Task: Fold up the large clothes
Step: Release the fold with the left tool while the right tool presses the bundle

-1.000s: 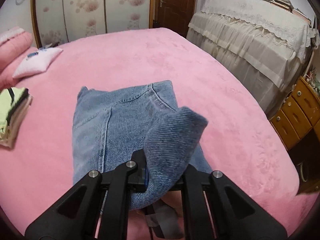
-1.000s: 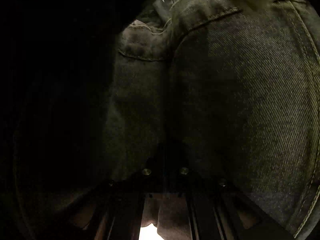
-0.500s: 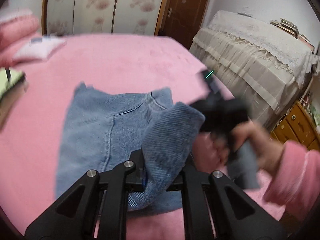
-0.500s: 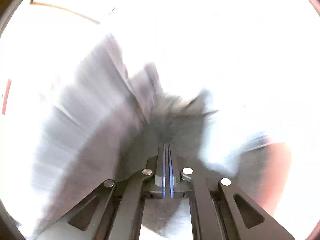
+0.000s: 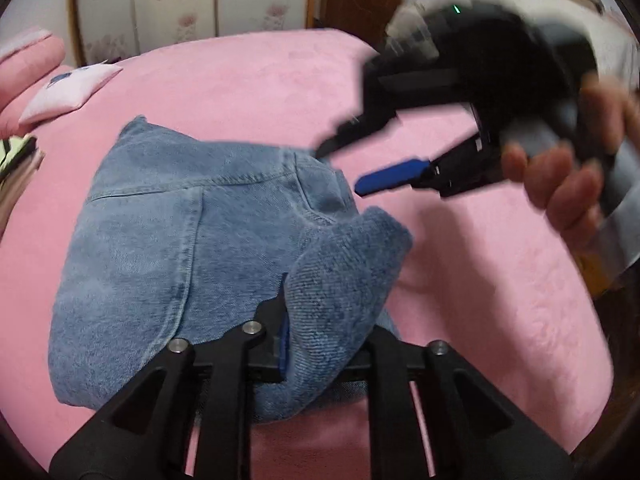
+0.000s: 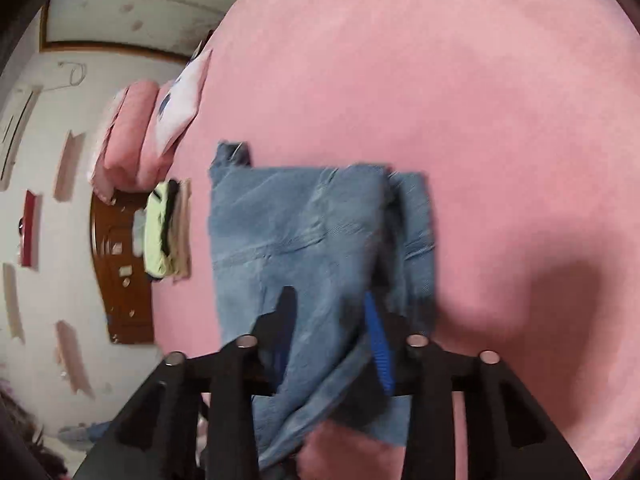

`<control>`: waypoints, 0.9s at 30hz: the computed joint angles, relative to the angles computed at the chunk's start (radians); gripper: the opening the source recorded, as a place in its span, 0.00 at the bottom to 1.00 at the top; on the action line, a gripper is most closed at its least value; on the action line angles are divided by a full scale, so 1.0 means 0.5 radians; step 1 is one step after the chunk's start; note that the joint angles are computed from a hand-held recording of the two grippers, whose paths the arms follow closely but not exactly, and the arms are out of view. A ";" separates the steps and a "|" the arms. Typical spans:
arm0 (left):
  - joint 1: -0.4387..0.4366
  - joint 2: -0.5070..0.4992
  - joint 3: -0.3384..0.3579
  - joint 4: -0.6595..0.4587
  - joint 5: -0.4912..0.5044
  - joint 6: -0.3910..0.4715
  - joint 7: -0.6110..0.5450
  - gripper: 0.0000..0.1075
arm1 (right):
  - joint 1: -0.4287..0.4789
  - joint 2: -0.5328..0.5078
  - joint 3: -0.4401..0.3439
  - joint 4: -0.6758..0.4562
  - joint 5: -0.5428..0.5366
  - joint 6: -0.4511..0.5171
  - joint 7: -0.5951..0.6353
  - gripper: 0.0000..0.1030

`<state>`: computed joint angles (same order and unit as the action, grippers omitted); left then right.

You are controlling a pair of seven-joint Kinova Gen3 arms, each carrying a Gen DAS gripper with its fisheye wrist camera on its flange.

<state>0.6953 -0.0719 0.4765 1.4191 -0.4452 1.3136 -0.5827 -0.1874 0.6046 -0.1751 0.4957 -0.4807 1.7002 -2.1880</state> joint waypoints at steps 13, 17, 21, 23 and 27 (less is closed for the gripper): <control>0.242 -0.115 -0.696 -0.126 0.812 0.307 -0.714 0.42 | -0.361 0.032 0.045 0.155 0.313 0.096 0.043 0.48; -0.128 -0.214 -0.570 -0.188 0.700 0.569 -0.719 0.48 | -0.533 -0.005 0.123 0.233 0.466 0.011 0.027 0.34; -0.478 -0.284 -0.573 -0.148 0.617 0.654 -0.741 0.50 | -0.614 -0.164 0.139 0.413 0.624 -0.159 0.085 0.13; -0.639 -0.296 -0.649 -0.117 0.650 0.616 -0.808 0.50 | -0.664 -0.261 0.157 0.504 0.715 -0.261 0.116 0.10; -0.884 -0.310 -0.650 -0.034 0.680 0.574 -0.948 0.50 | -0.745 -0.525 0.165 0.661 0.915 -0.421 0.098 0.07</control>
<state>0.2532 -0.2267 0.1518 1.4020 -0.1054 1.6008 -1.0567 -0.5596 0.3423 -0.0926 0.8264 -0.0232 1.4896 -2.1390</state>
